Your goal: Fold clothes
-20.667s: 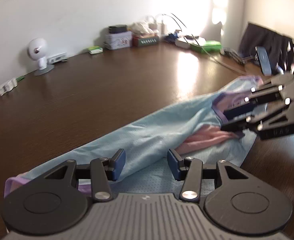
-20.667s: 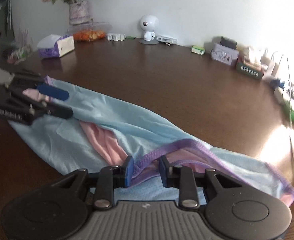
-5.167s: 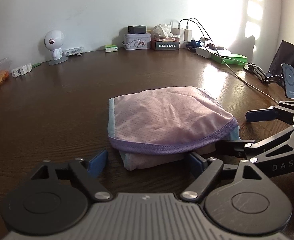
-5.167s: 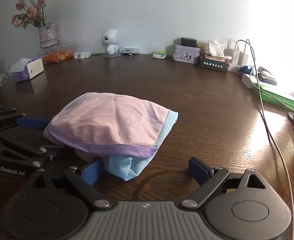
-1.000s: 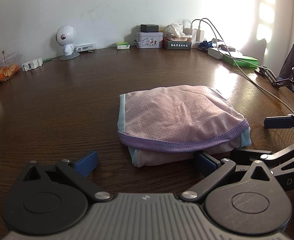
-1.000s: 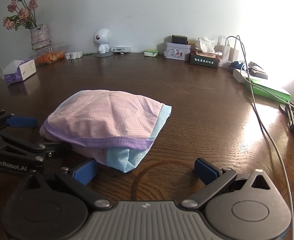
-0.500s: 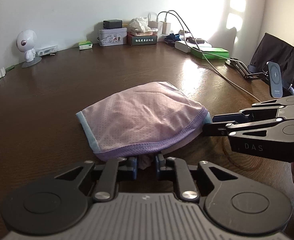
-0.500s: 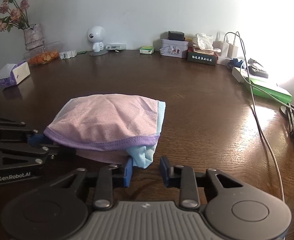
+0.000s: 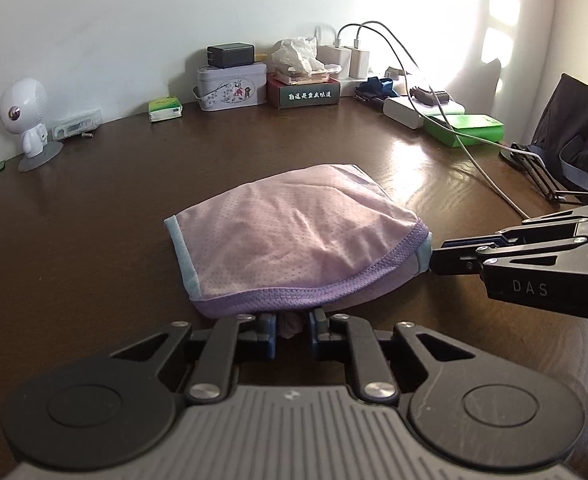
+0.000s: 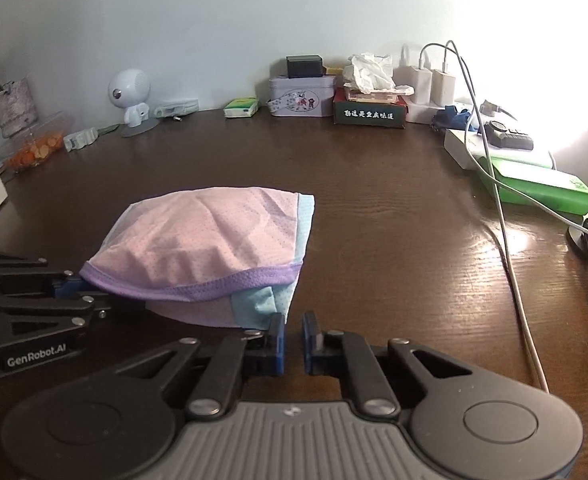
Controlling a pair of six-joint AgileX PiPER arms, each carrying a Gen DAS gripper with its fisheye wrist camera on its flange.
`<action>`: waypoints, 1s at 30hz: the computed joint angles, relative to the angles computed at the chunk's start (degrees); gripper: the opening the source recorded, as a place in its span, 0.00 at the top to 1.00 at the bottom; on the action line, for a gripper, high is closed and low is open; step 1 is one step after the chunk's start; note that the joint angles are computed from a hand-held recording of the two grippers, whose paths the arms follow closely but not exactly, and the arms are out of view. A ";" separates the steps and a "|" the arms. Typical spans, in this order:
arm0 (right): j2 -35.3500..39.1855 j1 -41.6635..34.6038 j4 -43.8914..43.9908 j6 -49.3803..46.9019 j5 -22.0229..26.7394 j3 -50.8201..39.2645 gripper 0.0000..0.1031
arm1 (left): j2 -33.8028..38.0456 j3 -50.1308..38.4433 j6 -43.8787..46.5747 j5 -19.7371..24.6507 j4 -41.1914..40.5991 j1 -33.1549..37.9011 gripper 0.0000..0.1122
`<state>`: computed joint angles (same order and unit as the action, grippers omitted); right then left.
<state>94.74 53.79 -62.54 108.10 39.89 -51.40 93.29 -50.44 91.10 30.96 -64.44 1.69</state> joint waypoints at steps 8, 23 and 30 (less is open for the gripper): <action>7.16 -16.20 -2.73 -4.76 -13.55 -7.78 0.92 | 14.53 -18.76 -12.02 -5.39 7.47 -6.51 0.88; 21.56 -33.19 33.20 -51.09 -24.27 -29.60 0.92 | 29.50 -41.96 -27.09 -6.06 19.67 -8.93 0.76; 9.72 -24.64 10.47 -25.44 -17.98 -17.86 0.29 | 13.05 -22.15 -9.22 -2.33 4.83 -2.73 0.35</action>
<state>104.47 29.15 -52.07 82.66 21.91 -69.26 106.34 -72.60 81.88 28.64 -59.61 -1.04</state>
